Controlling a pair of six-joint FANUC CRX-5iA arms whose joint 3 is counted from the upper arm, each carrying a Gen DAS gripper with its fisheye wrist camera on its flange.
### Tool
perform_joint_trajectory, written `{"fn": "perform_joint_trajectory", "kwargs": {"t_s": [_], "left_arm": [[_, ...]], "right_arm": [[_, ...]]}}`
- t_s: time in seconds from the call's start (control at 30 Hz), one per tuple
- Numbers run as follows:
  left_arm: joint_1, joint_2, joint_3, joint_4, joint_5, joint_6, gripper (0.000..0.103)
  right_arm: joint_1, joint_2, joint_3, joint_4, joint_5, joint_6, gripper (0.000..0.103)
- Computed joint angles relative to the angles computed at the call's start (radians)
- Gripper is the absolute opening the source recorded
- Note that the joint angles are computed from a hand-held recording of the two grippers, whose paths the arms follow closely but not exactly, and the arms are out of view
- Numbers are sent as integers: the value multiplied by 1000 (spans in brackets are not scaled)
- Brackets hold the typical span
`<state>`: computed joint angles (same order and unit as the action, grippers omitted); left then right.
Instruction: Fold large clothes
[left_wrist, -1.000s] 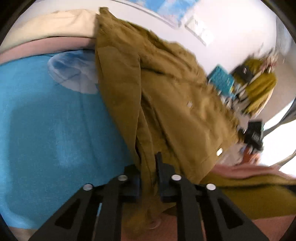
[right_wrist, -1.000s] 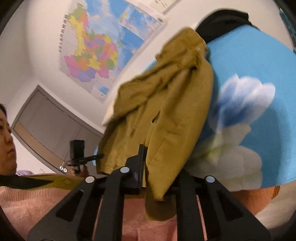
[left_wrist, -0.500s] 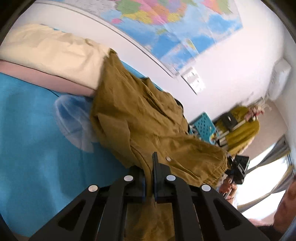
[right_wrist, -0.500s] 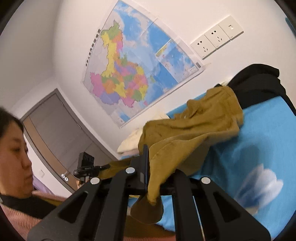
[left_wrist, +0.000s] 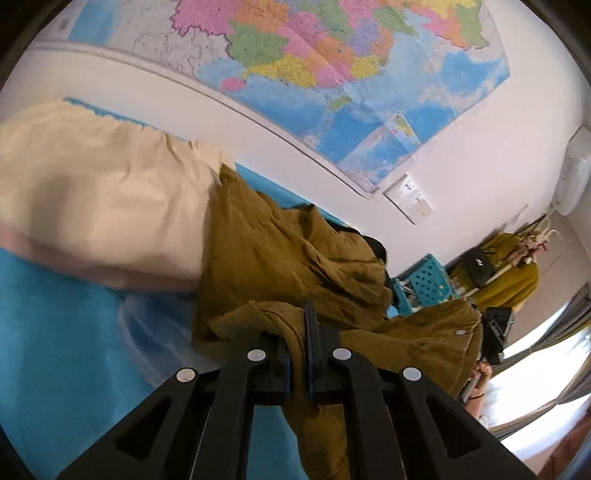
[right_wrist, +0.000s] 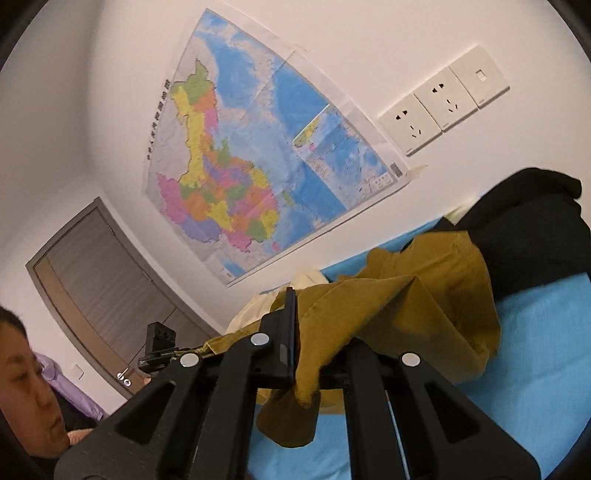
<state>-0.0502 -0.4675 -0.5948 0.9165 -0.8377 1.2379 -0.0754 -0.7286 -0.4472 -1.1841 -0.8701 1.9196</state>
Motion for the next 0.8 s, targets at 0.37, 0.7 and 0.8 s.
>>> {"fn": "perform_joint_trajectory", "kwargs": {"t_s": [0.37,0.7,0.8], "left_arm": [[14,168,179,-97,-33,59,5],[20,317,320,-172,-53,144,5],[18,367,367,-204,-61,177,5]], "right_arm": [[69,229,153,103,71,-73,5],[90,415,276,145,89,-119,6],[99,457,301,169,98,-144,6]]}}
